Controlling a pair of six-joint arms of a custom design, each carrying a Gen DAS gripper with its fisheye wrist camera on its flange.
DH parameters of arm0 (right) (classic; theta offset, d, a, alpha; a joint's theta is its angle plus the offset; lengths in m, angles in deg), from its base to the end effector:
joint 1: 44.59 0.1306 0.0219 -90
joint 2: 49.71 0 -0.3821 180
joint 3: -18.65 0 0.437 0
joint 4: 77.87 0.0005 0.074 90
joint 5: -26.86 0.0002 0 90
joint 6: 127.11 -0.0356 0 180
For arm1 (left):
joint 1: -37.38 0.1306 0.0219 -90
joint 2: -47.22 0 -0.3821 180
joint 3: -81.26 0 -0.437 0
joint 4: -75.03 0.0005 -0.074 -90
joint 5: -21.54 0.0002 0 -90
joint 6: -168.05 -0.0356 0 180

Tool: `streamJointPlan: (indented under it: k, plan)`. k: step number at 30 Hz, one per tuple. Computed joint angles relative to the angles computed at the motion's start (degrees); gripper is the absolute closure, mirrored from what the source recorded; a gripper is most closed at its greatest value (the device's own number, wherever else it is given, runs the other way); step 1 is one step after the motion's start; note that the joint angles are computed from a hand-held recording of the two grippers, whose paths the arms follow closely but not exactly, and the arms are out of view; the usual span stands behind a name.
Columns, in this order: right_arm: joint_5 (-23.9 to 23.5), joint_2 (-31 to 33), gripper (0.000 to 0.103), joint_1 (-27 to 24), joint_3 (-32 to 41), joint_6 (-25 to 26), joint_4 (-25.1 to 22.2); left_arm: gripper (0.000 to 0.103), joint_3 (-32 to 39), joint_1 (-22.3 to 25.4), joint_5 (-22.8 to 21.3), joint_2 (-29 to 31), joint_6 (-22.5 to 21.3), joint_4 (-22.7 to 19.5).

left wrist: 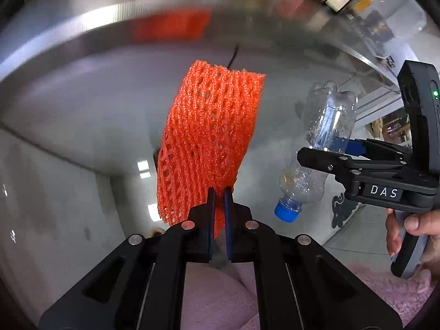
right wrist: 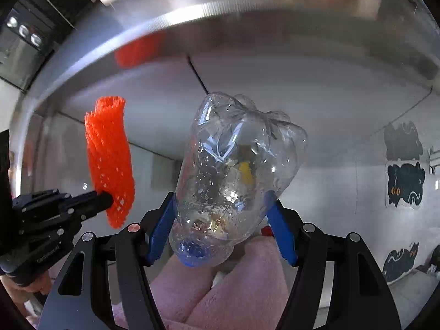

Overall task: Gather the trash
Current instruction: 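Carry the orange net and bottle over the bin and open both grippers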

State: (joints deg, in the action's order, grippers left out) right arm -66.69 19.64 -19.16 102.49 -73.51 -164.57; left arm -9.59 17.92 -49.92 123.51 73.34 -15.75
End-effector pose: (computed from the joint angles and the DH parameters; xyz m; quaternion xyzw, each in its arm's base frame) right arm 0.3095 0.1491 0.4931 0.0896 0.9834 0.1057 0.1169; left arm 0.3541 -0.1377 0.4937 0.2221 0.9562 -0.1722 0.0824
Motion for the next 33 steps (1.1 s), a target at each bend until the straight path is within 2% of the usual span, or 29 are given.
streamJointPlan:
  k: [7,11,19,26,31,32,33]
  plan:
    - [-1.47,1.79,0.037,0.26,-6.04,-0.40,4.19,0.098,-8.36,-0.12,0.47,0.21,3.15,4.01]
    - [-3.26,3.74,0.037,-0.40,-8.32,-0.69,7.20,0.098,-11.33,-0.42,0.67,1.78,4.42,7.07]
    - [-2.85,9.76,0.037,-1.32,-10.33,-1.83,11.25,0.098,-15.44,-0.97,0.60,5.86,9.35,13.01]
    - [-3.31,14.20,0.038,-1.88,-9.14,-2.37,10.97,0.098,-15.87,-0.13,0.56,8.83,8.93,14.53]
    - [-4.33,15.39,0.037,-2.48,-8.41,-2.02,11.09,0.096,-14.91,0.01,0.68,10.05,8.87,13.80]
    - [-4.72,15.46,0.037,-2.67,-8.47,-1.97,11.21,0.096,-14.81,0.09,0.76,10.14,8.88,13.77]
    - [-5.23,15.49,0.037,-3.19,-8.82,-1.60,11.57,0.089,-14.79,0.22,0.76,10.38,8.79,13.97]
